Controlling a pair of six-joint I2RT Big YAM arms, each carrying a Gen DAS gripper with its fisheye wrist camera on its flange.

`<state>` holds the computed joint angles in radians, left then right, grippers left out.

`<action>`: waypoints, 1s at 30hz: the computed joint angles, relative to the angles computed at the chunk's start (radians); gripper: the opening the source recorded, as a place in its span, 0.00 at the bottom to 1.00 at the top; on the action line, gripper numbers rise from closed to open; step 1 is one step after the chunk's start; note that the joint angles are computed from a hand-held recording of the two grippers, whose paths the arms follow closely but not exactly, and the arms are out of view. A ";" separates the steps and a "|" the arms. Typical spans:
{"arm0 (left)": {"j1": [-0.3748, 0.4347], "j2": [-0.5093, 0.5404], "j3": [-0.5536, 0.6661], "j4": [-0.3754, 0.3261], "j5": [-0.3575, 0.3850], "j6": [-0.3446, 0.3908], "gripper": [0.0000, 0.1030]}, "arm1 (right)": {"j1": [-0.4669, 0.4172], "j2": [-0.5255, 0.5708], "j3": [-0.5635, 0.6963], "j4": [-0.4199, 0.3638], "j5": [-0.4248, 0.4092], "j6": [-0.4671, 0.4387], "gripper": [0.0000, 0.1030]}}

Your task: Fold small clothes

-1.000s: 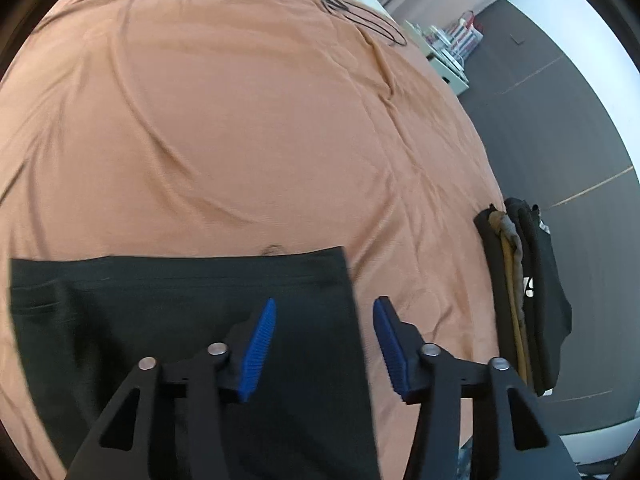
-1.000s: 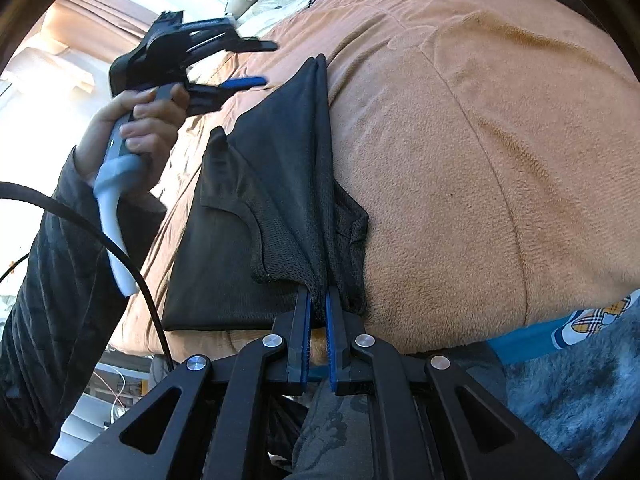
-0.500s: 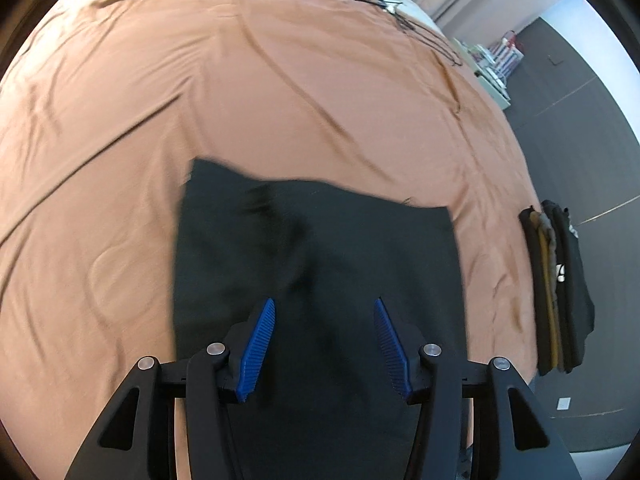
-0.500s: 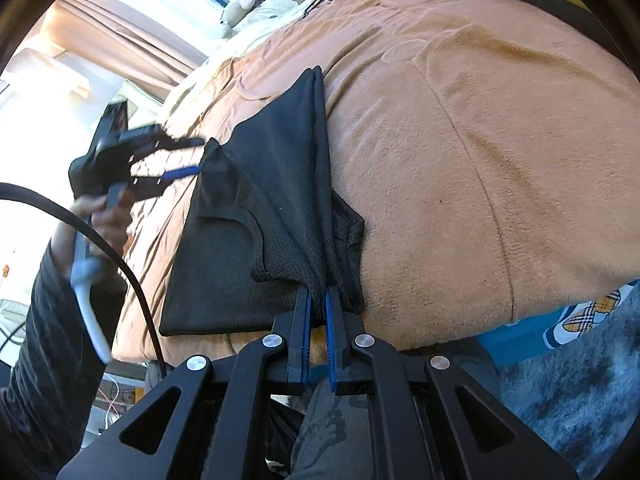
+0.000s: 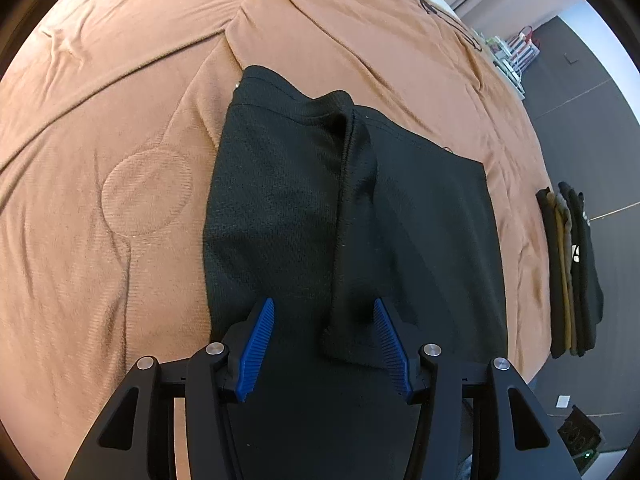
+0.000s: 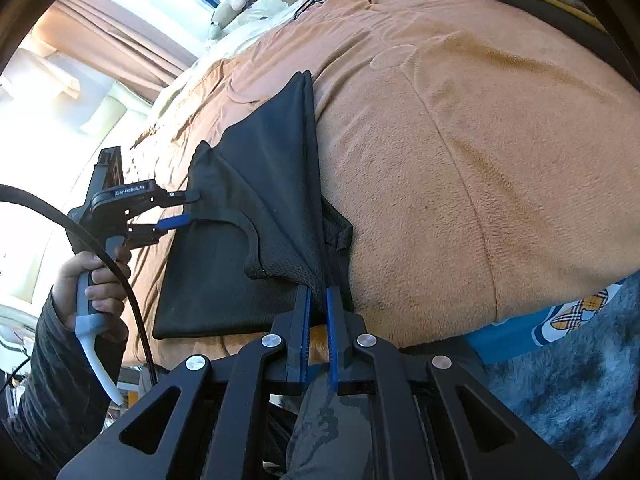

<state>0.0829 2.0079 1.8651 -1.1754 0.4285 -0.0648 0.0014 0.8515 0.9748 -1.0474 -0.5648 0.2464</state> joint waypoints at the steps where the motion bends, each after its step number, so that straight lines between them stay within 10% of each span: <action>1: 0.000 0.002 0.002 -0.001 0.012 -0.001 0.44 | 0.000 0.004 0.005 -0.005 0.001 -0.005 0.05; 10: -0.029 0.046 0.085 -0.053 0.088 0.036 0.10 | -0.011 0.031 0.020 -0.030 -0.006 -0.038 0.08; 16: -0.052 0.096 0.196 -0.071 0.122 0.021 0.08 | -0.041 0.035 0.016 -0.017 -0.058 -0.038 0.38; 30: -0.116 0.289 0.532 -0.189 0.146 -0.006 0.08 | -0.061 0.084 0.010 0.021 -0.145 -0.026 0.38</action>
<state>-0.0332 2.2971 2.3970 -1.3646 0.5748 -0.0709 -0.0596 0.9351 0.9851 -1.0262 -0.7097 0.2203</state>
